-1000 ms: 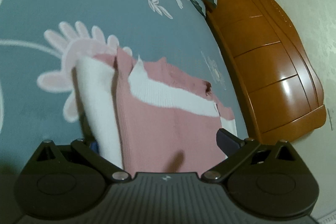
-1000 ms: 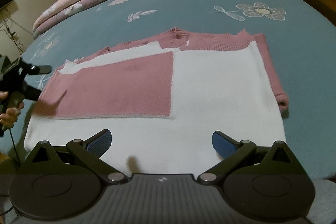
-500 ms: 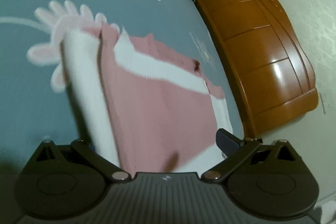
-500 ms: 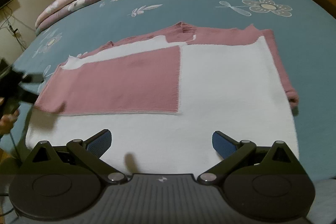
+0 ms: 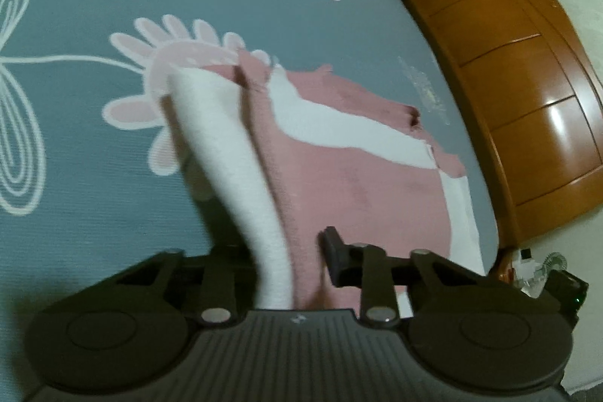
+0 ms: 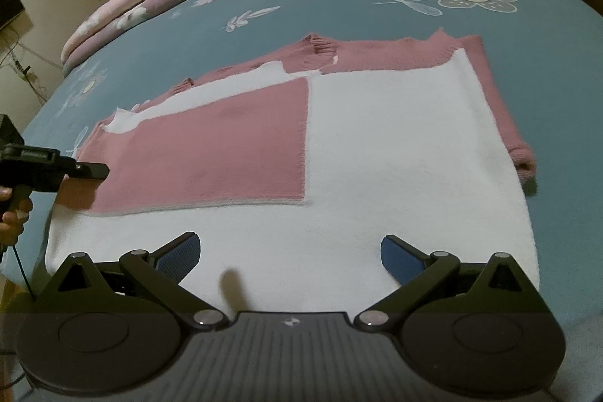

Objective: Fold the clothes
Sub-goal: 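Close the left tool on the sweater's side edge, then lift the gripped side edge with the left tool and fold it over the body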

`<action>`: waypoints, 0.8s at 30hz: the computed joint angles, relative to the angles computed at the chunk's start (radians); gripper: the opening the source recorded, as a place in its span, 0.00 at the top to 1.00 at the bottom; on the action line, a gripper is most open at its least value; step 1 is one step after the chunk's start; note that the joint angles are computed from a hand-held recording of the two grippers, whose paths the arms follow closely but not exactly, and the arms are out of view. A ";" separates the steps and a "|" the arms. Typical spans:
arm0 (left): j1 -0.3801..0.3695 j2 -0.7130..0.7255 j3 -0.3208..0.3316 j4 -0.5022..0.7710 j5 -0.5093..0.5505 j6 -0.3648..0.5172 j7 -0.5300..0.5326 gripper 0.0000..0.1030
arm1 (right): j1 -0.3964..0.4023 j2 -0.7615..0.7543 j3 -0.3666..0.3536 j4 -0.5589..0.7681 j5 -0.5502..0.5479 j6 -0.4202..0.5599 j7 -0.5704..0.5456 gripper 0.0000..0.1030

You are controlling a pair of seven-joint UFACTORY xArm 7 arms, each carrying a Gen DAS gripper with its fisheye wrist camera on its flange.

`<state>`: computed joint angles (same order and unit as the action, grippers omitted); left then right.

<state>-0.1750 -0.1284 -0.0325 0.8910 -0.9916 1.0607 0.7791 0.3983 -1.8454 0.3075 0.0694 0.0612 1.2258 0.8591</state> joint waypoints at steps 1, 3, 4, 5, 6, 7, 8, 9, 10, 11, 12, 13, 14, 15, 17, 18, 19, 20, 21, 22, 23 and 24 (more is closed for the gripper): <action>0.002 0.002 0.003 -0.001 -0.004 0.004 0.002 0.75 | 0.003 0.000 0.000 -0.002 0.000 -0.002 -0.002 0.00; 0.001 0.000 0.000 -0.002 -0.005 -0.001 0.010 0.75 | 0.005 -0.007 0.000 -0.006 -0.001 -0.001 -0.002 0.00; -0.001 0.001 -0.002 0.000 -0.002 -0.005 0.015 0.75 | 0.004 -0.008 -0.001 -0.008 0.000 -0.003 0.000 0.00; -0.002 0.005 -0.004 0.005 0.000 -0.005 0.015 0.75 | 0.003 -0.007 -0.001 -0.008 0.000 -0.005 0.002 0.00; -0.003 0.010 -0.005 0.011 0.002 -0.004 0.013 0.75 | 0.001 -0.003 -0.002 -0.008 -0.001 -0.008 0.002 0.00; -0.004 0.010 -0.007 0.012 0.007 -0.007 0.008 0.75 | 0.001 0.004 -0.001 -0.007 -0.002 -0.012 0.001 0.00; -0.005 0.008 -0.009 0.013 0.011 -0.011 0.001 0.76 | 0.001 0.010 0.000 -0.005 -0.002 -0.014 0.002 0.00; -0.006 0.005 -0.011 0.013 0.016 -0.015 -0.005 0.76 | 0.001 0.017 0.002 -0.003 -0.003 -0.015 0.002 0.00; -0.010 -0.001 -0.017 0.011 0.023 -0.028 -0.017 0.78 | 0.002 0.018 0.001 -0.001 -0.004 -0.014 0.003 0.00; -0.014 -0.006 -0.020 0.009 0.030 -0.037 -0.032 0.80 | 0.001 0.020 0.000 0.000 -0.004 -0.015 0.004 0.00; -0.017 -0.012 -0.021 0.008 0.036 -0.043 -0.047 0.80 | 0.000 0.019 0.000 0.000 -0.004 -0.014 0.006 0.00; -0.021 -0.016 -0.022 0.006 0.041 -0.049 -0.059 0.80 | 0.001 0.018 0.000 0.001 -0.005 -0.012 0.006 0.00; -0.024 -0.019 -0.023 0.004 0.045 -0.055 -0.071 0.80 | 0.003 0.017 0.000 0.002 -0.006 -0.010 0.006 0.00; -0.027 -0.021 -0.022 0.003 0.047 -0.058 -0.078 0.80 | 0.004 0.016 0.001 0.002 -0.007 -0.008 0.005 0.00; -0.032 -0.027 -0.020 0.002 0.052 -0.063 -0.096 0.81 | 0.007 0.010 0.002 0.003 -0.008 -0.003 0.003 0.00; -0.035 -0.030 -0.020 0.002 0.053 -0.067 -0.100 0.81 | 0.007 0.009 0.003 0.004 -0.009 -0.001 0.002 0.00; -0.037 -0.036 -0.018 0.000 0.054 -0.067 -0.101 0.81 | 0.006 0.003 0.001 0.004 -0.011 0.000 0.000 0.00; -0.039 -0.041 -0.015 0.000 0.051 -0.063 -0.100 0.82 | 0.006 -0.004 -0.001 0.003 -0.013 0.003 -0.002 0.00; -0.041 -0.046 -0.012 0.001 0.047 -0.058 -0.098 0.82 | 0.005 -0.010 -0.001 0.003 -0.013 0.002 -0.004 0.00; -0.043 -0.051 -0.010 0.003 0.042 -0.050 -0.097 0.82 | 0.004 -0.017 0.000 0.003 -0.014 0.002 -0.006 0.00; -0.046 -0.056 -0.008 0.006 0.037 -0.042 -0.096 0.82 | 0.004 -0.021 0.001 0.003 -0.014 0.001 -0.007 0.00; -0.048 -0.061 -0.005 0.009 0.033 -0.035 -0.094 0.82 | 0.004 -0.025 0.000 0.003 -0.014 0.001 -0.010 0.00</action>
<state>-0.2226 -0.1891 -0.0379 0.9004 -0.9583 1.0262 0.6852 0.4018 -1.8700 0.3071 0.0726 0.0476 1.2264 0.8487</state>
